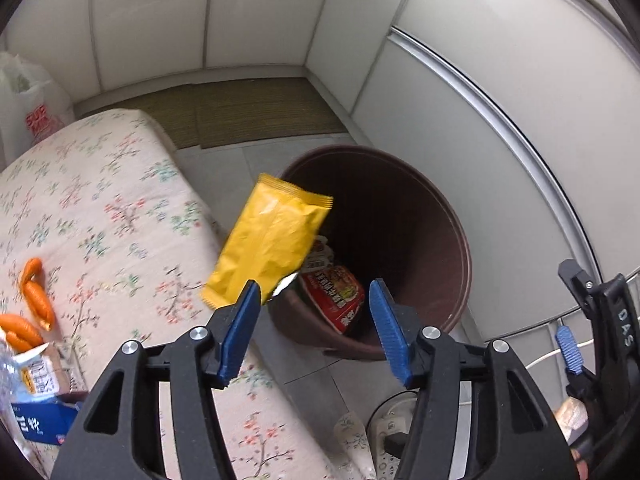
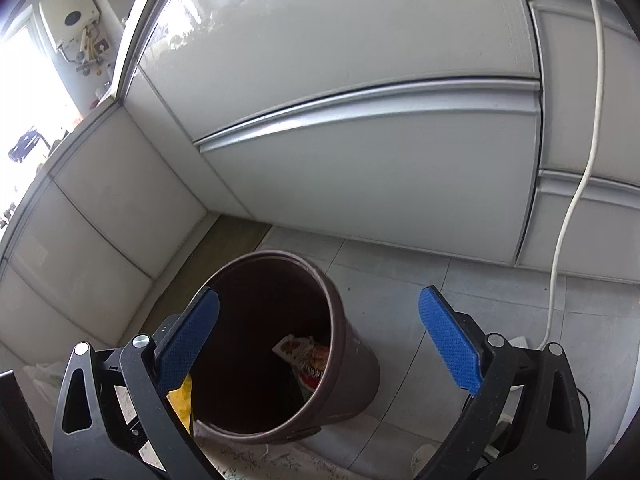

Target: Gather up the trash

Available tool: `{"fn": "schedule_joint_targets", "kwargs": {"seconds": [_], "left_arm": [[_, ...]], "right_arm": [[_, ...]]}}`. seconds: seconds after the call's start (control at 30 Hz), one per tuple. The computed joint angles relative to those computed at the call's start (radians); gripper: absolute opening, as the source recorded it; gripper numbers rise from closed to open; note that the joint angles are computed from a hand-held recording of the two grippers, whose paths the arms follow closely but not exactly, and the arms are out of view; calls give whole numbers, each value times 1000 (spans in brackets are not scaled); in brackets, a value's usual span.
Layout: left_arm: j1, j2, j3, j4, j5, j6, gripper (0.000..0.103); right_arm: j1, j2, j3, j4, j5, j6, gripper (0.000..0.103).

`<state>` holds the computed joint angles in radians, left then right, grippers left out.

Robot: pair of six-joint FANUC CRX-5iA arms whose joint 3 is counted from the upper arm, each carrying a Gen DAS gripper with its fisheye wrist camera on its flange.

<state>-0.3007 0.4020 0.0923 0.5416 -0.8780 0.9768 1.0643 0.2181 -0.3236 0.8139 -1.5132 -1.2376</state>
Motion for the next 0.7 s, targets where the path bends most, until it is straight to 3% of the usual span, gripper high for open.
{"fn": "schedule_joint_targets", "kwargs": {"seconds": [0.27,0.43,0.53,0.7], "left_arm": [[31,33,39,-162,-25,70,63],[35,16,-30,-286,98,198,63],[25,29,-28,-320,109,147,63],[-28,28,-40,-420,204,64,63]], "right_arm": [[-2,-11,-17,12,36,-22,96],[-22,-38,-60,26,129,-64,96],[-31,-37,-69,45,167,-64,96],[-49,-37,-80,72,226,-68,96]]}}
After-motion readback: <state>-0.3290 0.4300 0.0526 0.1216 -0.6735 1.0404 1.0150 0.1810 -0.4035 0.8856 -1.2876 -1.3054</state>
